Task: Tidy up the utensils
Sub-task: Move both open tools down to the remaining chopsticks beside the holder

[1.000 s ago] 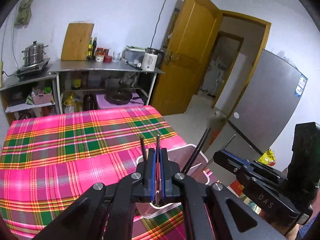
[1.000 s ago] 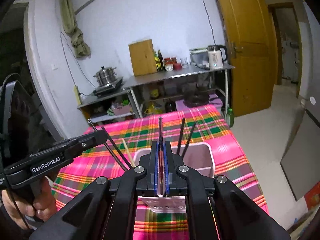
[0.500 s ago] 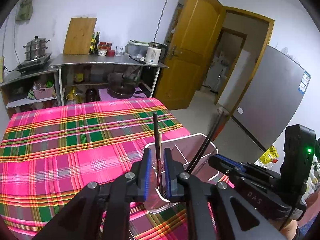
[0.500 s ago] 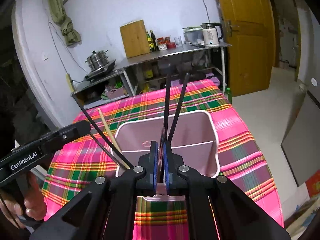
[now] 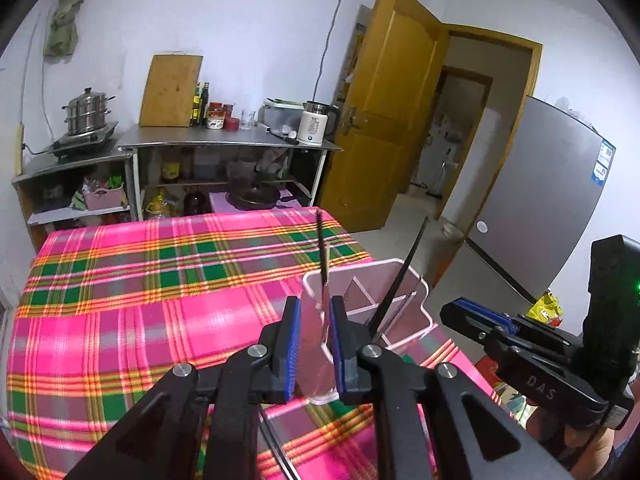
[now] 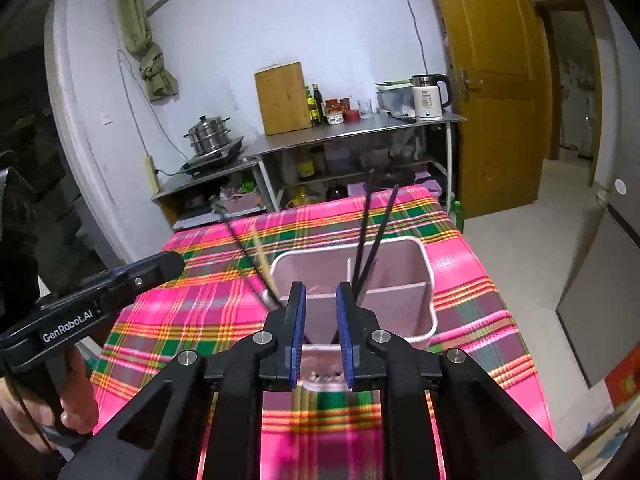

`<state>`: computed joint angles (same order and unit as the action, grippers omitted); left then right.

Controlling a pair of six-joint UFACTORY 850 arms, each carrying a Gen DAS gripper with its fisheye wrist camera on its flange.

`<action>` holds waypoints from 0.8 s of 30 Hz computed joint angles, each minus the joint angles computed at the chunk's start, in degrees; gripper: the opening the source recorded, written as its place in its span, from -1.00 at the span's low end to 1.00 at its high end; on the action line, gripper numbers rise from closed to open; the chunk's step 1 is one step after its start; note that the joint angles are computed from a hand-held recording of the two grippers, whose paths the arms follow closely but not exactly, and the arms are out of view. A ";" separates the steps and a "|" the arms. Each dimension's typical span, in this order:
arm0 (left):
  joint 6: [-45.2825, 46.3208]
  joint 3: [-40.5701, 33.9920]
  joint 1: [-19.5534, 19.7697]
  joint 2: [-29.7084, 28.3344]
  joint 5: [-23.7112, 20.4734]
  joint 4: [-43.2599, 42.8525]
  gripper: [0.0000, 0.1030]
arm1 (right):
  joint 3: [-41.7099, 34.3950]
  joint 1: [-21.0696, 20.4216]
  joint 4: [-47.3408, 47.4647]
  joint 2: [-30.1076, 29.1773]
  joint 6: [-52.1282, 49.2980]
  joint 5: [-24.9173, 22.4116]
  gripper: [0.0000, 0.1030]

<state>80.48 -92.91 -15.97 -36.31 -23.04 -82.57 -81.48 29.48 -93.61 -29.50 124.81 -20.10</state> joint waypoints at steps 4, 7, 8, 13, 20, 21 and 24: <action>4.76 5.05 0.77 2.75 0.62 -4.41 -0.73 | 1.12 1.57 0.40 0.47 -0.66 -0.93 -0.69; 7.98 8.31 1.32 4.40 0.92 -7.18 -0.73 | 2.20 2.82 -0.39 0.74 0.24 -1.09 -0.69; 9.31 9.77 1.52 5.13 0.93 -8.36 -0.73 | 2.68 3.22 -1.12 0.86 0.96 -1.05 -0.69; 13.86 14.31 2.13 7.16 1.27 -12.23 -0.73 | 4.26 4.87 -2.61 1.27 2.60 -1.69 -0.69; 22.21 20.34 2.65 10.03 2.04 -19.91 -0.73 | 6.35 6.56 -5.81 1.71 6.87 -1.83 -0.69; 23.11 21.07 2.65 10.42 2.18 -20.81 -0.73 | 6.39 6.74 -5.82 1.56 7.03 -1.63 -0.69; 24.86 22.47 2.84 10.95 2.48 -22.41 -0.73 | 6.55 7.10 -5.96 1.24 7.35 -1.27 -0.69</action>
<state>105.33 -70.44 -13.13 -25.36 -20.55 -104.98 -74.93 36.58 -99.57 -28.25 132.16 -21.37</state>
